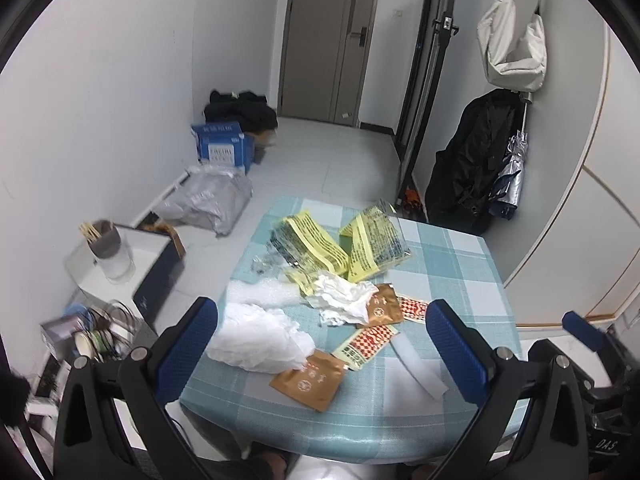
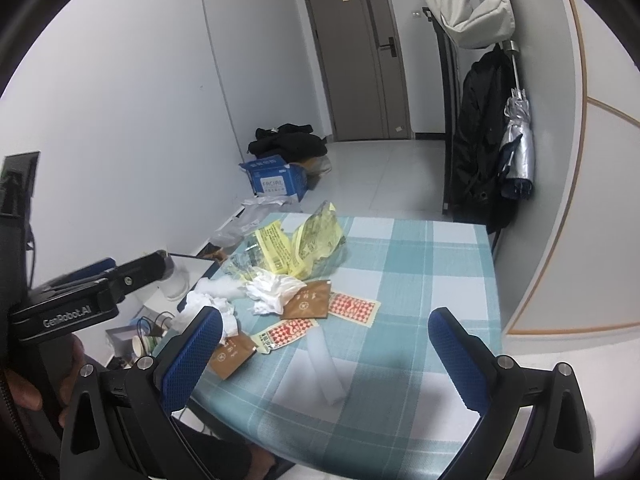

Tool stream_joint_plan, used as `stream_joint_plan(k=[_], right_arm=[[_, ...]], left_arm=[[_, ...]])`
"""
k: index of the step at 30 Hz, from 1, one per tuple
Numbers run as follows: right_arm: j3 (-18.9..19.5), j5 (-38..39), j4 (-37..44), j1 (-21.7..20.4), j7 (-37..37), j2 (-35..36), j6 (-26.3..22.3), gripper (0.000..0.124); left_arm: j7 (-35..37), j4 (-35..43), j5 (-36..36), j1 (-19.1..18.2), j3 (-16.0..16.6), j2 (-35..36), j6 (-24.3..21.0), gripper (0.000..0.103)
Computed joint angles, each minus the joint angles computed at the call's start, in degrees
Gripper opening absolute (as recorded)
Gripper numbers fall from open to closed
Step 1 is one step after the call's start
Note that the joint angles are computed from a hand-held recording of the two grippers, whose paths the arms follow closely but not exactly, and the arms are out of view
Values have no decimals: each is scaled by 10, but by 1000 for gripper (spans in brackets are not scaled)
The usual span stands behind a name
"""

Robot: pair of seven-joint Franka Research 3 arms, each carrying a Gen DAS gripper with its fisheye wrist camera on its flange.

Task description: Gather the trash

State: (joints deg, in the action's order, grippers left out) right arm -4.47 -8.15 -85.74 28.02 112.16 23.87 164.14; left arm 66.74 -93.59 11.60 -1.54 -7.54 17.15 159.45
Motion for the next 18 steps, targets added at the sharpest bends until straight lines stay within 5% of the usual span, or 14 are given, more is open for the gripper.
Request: stream_joint_plan(k=[3,7,18], right_arm=[[39,47,10,-30,-45,6,-8,103],[31,57,31,-23,-49,17,-27,103],[56,111,158,-46,-111,93,-109,103]], left_arm=[[18,9,-41,16,-17,7,-12,102],[59,24,-119,41,-44,19,-33,102],[52,118,-128,43,-16,80,-147,102]])
